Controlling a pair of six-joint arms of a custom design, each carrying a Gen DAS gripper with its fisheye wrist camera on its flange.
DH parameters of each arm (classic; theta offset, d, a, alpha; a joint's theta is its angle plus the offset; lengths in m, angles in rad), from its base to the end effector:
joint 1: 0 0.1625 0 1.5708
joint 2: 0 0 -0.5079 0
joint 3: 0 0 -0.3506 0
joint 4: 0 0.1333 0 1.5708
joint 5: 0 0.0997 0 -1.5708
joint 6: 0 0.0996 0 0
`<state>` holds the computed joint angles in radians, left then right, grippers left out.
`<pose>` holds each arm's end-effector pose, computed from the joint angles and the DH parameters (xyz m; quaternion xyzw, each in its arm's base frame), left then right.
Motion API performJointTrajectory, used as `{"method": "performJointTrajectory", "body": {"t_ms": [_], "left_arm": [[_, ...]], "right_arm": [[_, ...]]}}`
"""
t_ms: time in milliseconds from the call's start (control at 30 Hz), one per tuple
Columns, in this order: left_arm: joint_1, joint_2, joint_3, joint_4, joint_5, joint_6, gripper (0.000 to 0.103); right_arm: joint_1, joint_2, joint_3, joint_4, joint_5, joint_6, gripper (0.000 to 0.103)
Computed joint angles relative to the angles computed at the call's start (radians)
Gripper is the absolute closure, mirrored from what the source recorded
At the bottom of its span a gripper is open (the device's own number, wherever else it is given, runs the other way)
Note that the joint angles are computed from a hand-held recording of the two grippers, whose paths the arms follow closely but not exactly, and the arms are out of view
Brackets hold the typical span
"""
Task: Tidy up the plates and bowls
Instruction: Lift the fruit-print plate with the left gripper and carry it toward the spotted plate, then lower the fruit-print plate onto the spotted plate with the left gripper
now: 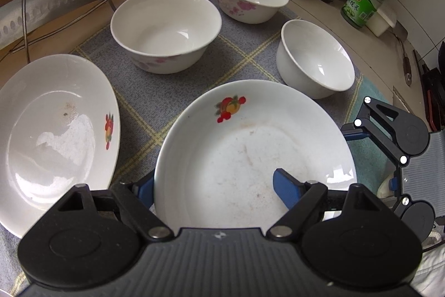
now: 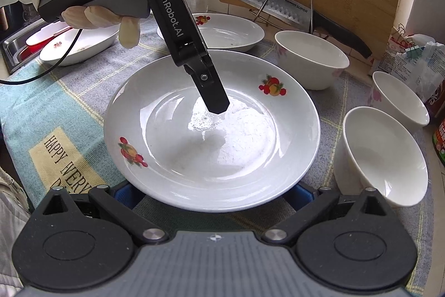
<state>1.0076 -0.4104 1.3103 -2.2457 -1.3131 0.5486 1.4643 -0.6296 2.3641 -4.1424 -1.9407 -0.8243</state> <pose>-0.2713 -0.7268 -0.0256 0.5323 0.8294 0.1104 0.1285 0.0448 -0.4967 0.1275 0.2455 -0.8671 0.2816 0.3294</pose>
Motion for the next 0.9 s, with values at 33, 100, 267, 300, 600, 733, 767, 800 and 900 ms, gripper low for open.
{"method": "performJointTrajectory", "body": {"t_ms": [33,100,267,300,600,733,767,800,900], "left_arm": [[0.001,-0.006,0.008,-0.008,0.000,-0.003,0.019],[0.004,-0.020,0.025,-0.025,0.001,-0.010,0.019],[0.014,-0.064,0.077,-0.072,0.007,-0.035,0.019],[0.016,-0.071,0.085,-0.079,0.008,-0.040,0.019],[0.052,-0.158,0.164,-0.166,0.035,-0.089,0.019],[0.068,-0.195,0.194,-0.196,0.053,-0.101,0.019],[0.073,-0.203,0.201,-0.204,0.059,-0.104,0.019],[0.076,-0.210,0.207,-0.210,0.063,-0.107,0.019],[0.090,-0.240,0.230,-0.229,0.077,-0.117,0.019]], "right_arm": [[0.005,-0.003,-0.002,0.008,0.001,-0.004,0.000],[0.014,-0.007,-0.006,0.024,0.001,-0.010,0.000],[0.039,-0.009,-0.026,0.069,-0.003,-0.033,0.000],[0.043,-0.010,-0.030,0.078,-0.003,-0.036,0.000],[0.095,0.004,-0.096,0.196,0.021,-0.051,0.000],[0.122,0.020,-0.134,0.243,0.033,-0.068,0.000],[0.128,0.024,-0.143,0.254,0.036,-0.073,0.000],[0.134,0.029,-0.152,0.263,0.037,-0.079,0.000],[0.151,0.044,-0.182,0.297,0.045,-0.093,0.000]]}}
